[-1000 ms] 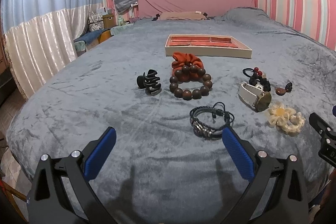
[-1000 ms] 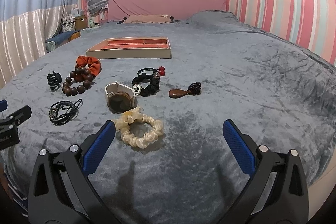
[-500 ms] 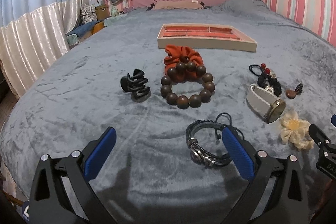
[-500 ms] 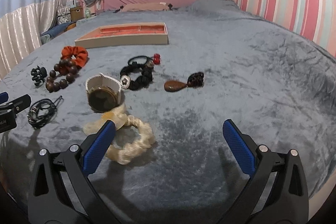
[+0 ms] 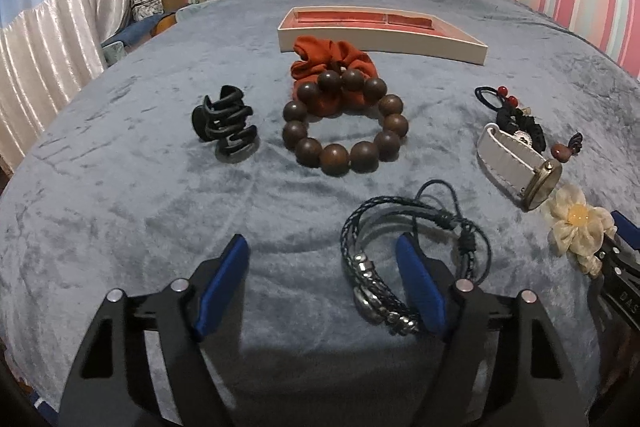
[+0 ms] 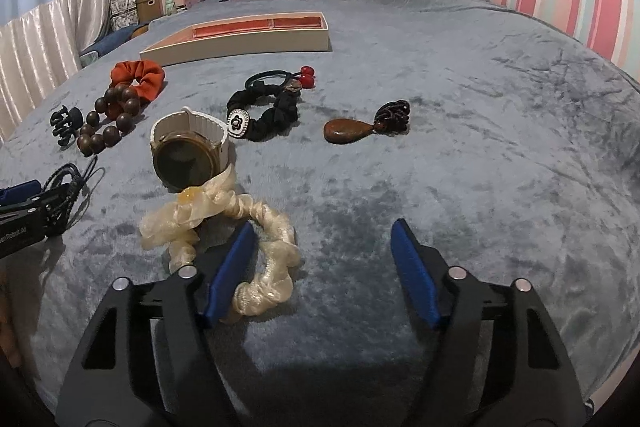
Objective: Organize jewelry
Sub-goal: 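Grasp the black braided bracelet with left tool while right tool grasps cream scrunchie, then carry bracelet and scrunchie into the brick-lined tray and open both tools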
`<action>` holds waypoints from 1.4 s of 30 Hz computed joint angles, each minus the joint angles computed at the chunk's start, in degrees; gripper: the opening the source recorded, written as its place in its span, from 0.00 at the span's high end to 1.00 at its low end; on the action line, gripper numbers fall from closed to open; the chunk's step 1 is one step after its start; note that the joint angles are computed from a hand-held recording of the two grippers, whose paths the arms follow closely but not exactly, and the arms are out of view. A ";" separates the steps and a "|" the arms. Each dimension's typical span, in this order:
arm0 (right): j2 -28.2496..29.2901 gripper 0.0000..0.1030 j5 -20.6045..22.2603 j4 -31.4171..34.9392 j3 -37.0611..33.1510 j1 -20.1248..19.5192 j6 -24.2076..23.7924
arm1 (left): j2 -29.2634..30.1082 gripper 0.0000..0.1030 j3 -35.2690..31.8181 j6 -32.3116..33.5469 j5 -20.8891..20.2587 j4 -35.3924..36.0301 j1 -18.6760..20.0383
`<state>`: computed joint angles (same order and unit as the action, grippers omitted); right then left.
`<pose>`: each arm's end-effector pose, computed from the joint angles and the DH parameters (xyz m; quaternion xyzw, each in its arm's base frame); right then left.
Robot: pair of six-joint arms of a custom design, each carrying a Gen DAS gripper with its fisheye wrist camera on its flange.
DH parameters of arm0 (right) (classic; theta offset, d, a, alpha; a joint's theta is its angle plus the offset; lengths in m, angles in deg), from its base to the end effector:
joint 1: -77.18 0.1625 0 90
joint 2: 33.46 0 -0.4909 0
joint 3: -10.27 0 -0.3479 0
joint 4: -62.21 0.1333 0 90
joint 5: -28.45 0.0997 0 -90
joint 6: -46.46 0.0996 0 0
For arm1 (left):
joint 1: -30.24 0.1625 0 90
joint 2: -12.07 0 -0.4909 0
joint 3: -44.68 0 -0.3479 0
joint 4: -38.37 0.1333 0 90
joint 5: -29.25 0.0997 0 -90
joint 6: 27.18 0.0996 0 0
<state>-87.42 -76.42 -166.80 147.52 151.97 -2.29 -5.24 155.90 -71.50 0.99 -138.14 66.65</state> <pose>-0.0181 -0.4771 0.2421 0.1950 -0.8568 0.3325 0.3425 -0.3016 -0.4971 -0.0981 0.1022 0.8511 -0.3498 0.3780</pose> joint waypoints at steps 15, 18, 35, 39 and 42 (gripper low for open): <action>0.71 0.84 1.66 1.63 -0.87 0.56 -1.74 | 1.73 0.82 -0.07 9.78 -2.86 -9.31 -0.11; 0.00 0.86 3.16 1.56 -0.17 0.13 -1.55 | 1.42 0.87 0.62 8.95 -2.97 -9.66 -0.29; -6.37 0.87 8.64 6.41 -3.18 2.18 1.72 | -1.62 0.88 -0.49 13.68 -1.11 -13.99 -1.31; -6.37 0.87 8.75 9.10 -6.93 4.12 2.11 | -2.12 0.88 -3.87 19.22 -1.15 -15.69 -0.30; -6.03 0.87 8.76 12.62 -11.03 5.70 3.26 | -2.37 0.88 -7.47 23.13 -0.70 -15.64 1.13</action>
<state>-93.45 -67.66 -154.19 136.49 157.67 0.98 -7.61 148.44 -48.37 0.29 -153.78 67.78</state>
